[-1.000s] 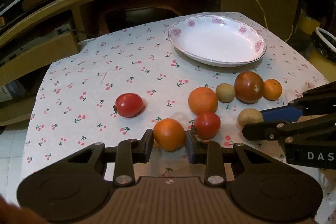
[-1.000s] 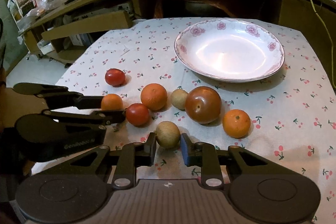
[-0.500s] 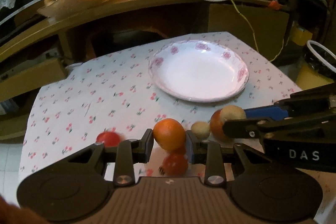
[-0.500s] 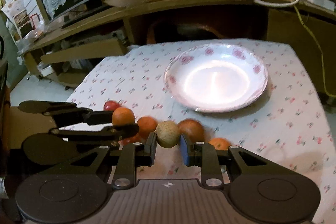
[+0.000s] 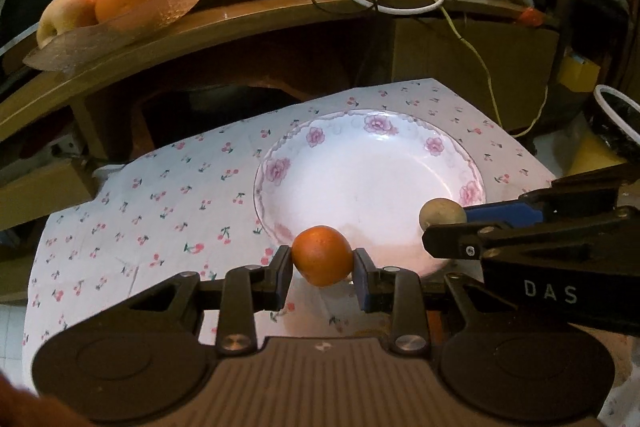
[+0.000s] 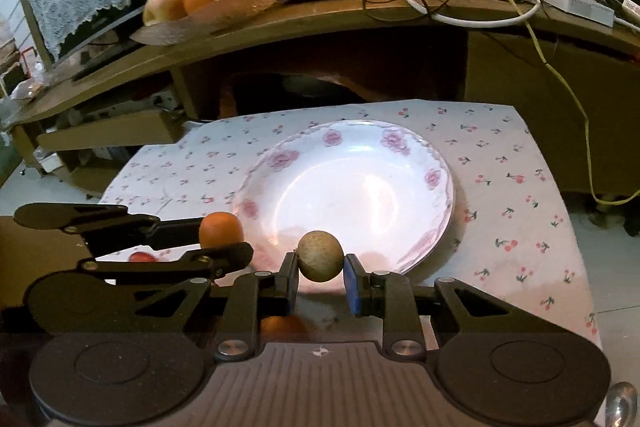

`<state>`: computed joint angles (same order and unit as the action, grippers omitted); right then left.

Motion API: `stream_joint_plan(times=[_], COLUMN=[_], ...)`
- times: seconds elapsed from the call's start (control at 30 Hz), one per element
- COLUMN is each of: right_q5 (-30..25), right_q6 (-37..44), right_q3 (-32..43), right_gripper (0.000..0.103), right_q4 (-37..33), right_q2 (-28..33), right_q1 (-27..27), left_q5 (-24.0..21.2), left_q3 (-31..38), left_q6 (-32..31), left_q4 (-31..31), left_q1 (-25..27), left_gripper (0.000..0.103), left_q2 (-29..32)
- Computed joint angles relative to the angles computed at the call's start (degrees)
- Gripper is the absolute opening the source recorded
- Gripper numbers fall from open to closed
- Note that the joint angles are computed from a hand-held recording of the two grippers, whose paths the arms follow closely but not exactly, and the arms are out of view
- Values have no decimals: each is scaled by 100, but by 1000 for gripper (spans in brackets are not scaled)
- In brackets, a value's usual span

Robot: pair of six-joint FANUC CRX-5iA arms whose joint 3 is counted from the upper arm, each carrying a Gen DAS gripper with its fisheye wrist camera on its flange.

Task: Organize fruits
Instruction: 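Carry the orange and kiwi into the white plate and open both grippers, then withdraw both grippers from the plate toward the remaining fruits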

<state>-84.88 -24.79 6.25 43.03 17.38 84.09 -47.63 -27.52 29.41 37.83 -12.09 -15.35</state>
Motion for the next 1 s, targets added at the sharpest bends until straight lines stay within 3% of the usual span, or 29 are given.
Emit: stream_joint_plan(times=[0.47, 1.0], right_q5=[257, -49], right_q6=[205, 125], right_q3=[-253, -309], right_gripper=[30, 36], right_q4=[-182, -1], right_q2=[-156, -235], right_q1=[-232, -109], left_q5=[255, 154], left_q3=[58, -4], left_q6=[3, -160], left_q4=[-43, 204], left_q1=[-152, 26], left_gripper=[37, 40], left_q2=[197, 19])
